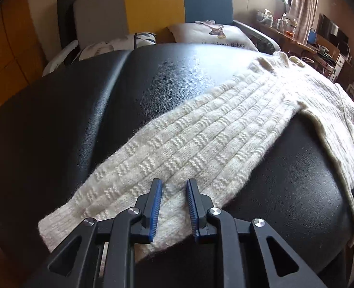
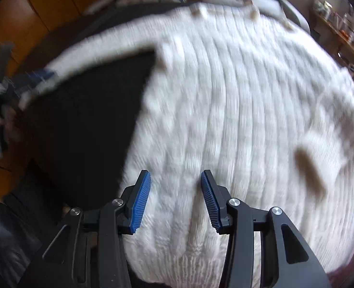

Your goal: Fold clothes

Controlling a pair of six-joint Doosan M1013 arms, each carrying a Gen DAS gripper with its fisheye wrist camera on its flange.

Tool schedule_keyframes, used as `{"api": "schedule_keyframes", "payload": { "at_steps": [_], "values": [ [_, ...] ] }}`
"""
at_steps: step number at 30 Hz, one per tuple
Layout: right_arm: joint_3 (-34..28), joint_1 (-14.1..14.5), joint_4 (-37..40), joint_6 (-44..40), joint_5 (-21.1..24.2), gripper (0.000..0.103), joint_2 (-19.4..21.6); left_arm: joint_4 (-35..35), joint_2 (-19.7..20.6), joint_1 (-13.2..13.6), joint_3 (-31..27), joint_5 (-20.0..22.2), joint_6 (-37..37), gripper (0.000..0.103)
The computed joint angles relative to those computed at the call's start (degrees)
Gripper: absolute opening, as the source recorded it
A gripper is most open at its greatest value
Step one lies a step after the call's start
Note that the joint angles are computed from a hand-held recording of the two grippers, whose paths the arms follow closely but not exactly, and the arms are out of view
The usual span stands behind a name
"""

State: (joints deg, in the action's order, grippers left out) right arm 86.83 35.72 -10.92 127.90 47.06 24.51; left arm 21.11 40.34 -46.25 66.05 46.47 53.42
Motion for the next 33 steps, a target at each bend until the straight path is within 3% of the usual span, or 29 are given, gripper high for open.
{"api": "schedule_keyframes", "payload": {
  "at_steps": [3,8,11,12,14,18,20,23,28,33],
  "values": [
    [-0.55,0.96,-4.15,3.01,0.42,0.040,0.71,1.95,0.41,-0.42,-0.45,0.69,0.39,0.020],
    [-2.20,1.56,-5.91,2.62,1.84,0.030,1.88,4.16,0.67,-0.85,-1.05,0.94,-0.15,0.008],
    [-2.23,1.13,-4.25,1.37,1.49,0.033,1.87,-1.87,0.06,0.54,-0.88,-1.04,1.69,0.007],
    [-2.25,0.92,-3.43,1.08,1.39,0.034,1.85,-8.31,-1.06,1.75,0.66,-5.33,3.90,0.007],
    [-2.30,0.52,-1.58,0.71,0.93,0.040,1.85,-15.04,-3.09,3.36,3.63,-11.67,4.36,0.014],
    [-2.16,0.42,-1.43,0.77,0.19,0.047,1.84,-20.08,-6.85,5.47,8.53,-16.78,4.79,0.026],
    [-1.94,0.42,-1.69,0.99,-0.54,0.048,1.82,-22.28,-8.31,6.45,10.72,-17.17,4.79,0.035],
    [-1.41,0.85,-2.61,2.36,-1.43,0.050,1.47,-27.04,-10.85,8.03,15.48,-18.98,4.27,0.039],
    [-1.45,1.16,-3.65,3.47,-1.62,0.050,1.52,-27.79,-13.13,9.39,20.87,-19.67,-1.43,0.040],
    [-2.20,1.22,-3.35,2.29,-0.82,0.054,1.93,-33.68,-13.62,10.03,24.06,-23.41,0.30,0.040]
  ]
}}
